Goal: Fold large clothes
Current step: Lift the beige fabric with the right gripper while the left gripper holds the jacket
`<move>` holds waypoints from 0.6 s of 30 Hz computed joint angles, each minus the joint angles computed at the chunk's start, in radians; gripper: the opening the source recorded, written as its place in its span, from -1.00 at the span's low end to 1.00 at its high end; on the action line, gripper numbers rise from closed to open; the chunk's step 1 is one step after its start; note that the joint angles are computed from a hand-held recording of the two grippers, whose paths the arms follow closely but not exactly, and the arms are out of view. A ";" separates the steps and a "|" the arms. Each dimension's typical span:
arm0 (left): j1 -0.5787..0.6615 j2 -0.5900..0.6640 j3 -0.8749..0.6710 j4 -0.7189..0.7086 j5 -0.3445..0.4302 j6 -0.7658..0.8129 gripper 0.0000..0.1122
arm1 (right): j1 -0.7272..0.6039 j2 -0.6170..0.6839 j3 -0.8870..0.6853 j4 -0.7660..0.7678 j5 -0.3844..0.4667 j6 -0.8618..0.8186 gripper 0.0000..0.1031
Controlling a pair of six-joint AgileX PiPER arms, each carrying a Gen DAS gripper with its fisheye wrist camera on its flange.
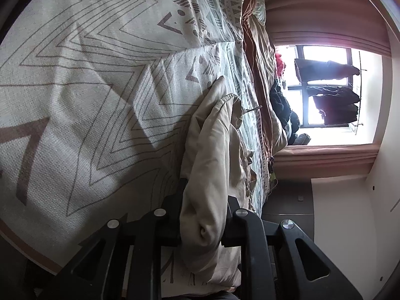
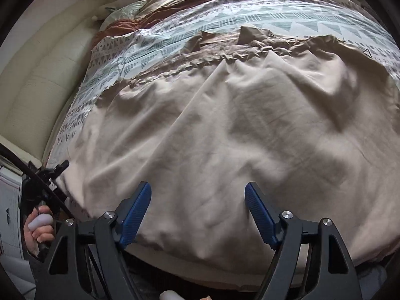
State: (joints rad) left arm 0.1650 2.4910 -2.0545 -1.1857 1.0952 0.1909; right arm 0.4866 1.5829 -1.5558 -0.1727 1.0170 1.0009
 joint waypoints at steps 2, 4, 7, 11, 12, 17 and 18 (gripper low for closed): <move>0.003 -0.003 0.010 -0.011 0.000 0.011 -0.61 | 0.040 -0.013 0.019 -0.016 -0.010 0.016 0.48; 0.007 -0.011 0.030 -0.026 -0.002 0.032 -0.61 | 0.084 -0.030 0.047 -0.066 0.002 0.070 0.47; 0.011 -0.020 0.047 -0.034 -0.004 0.056 -0.62 | 0.147 -0.044 0.081 -0.148 0.028 0.157 0.28; 0.018 -0.012 0.055 -0.040 -0.001 0.057 -0.62 | 0.176 -0.029 0.073 -0.135 0.035 0.145 -0.33; 0.020 -0.018 0.069 -0.042 -0.004 0.063 -0.63 | 0.175 -0.019 0.065 -0.130 0.036 0.135 -0.34; 0.020 -0.024 0.086 -0.039 -0.008 0.073 -0.63 | 0.120 0.040 0.036 -0.068 0.040 0.097 -0.49; 0.021 -0.025 0.088 -0.037 -0.010 0.071 -0.63 | 0.109 0.051 0.028 -0.066 0.041 0.090 -0.52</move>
State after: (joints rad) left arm 0.1862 2.4663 -1.9663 -1.2227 1.0857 0.2623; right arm 0.5958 1.6338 -1.5281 -0.2387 1.0576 1.0910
